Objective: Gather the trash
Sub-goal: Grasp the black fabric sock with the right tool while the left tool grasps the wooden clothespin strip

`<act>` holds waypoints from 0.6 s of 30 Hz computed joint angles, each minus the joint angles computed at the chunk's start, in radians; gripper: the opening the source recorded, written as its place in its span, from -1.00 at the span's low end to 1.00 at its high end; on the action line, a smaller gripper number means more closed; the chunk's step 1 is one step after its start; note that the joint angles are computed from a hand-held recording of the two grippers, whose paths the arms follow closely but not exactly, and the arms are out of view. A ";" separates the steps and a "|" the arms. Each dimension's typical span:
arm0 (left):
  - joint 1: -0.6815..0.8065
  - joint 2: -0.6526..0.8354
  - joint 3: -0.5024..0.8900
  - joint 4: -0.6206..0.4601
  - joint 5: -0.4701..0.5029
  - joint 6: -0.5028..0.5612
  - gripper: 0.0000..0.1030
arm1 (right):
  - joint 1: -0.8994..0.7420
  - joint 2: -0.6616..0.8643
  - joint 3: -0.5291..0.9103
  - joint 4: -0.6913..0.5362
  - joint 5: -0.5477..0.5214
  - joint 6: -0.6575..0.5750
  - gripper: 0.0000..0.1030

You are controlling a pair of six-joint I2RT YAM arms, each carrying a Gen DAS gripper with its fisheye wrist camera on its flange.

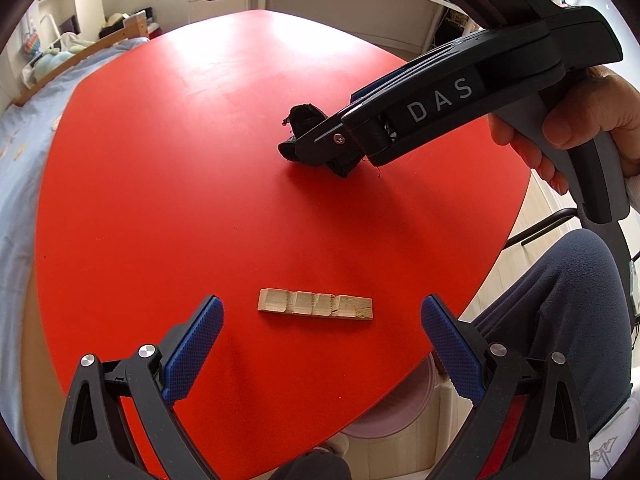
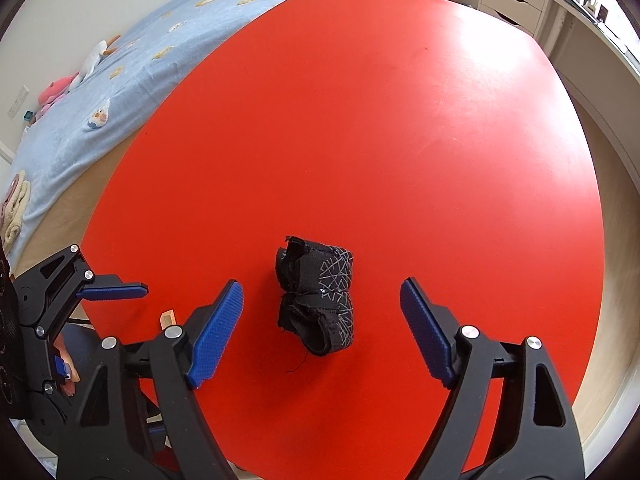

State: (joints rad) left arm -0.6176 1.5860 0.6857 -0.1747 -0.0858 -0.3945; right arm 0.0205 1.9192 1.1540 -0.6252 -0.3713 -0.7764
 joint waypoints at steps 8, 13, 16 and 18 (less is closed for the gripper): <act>-0.019 0.020 0.010 -0.016 -0.042 -0.004 0.52 | 0.016 0.016 0.002 0.018 0.014 0.007 0.14; -0.045 0.005 0.007 -0.047 -0.073 -0.028 0.32 | 0.020 0.023 0.000 0.023 0.022 0.004 -0.05; -0.054 -0.010 -0.002 -0.055 -0.085 -0.036 0.15 | 0.027 0.027 -0.005 0.029 0.025 0.008 -0.15; -0.057 -0.019 -0.003 -0.064 -0.082 -0.044 0.09 | 0.030 0.031 -0.006 0.026 0.022 0.005 -0.23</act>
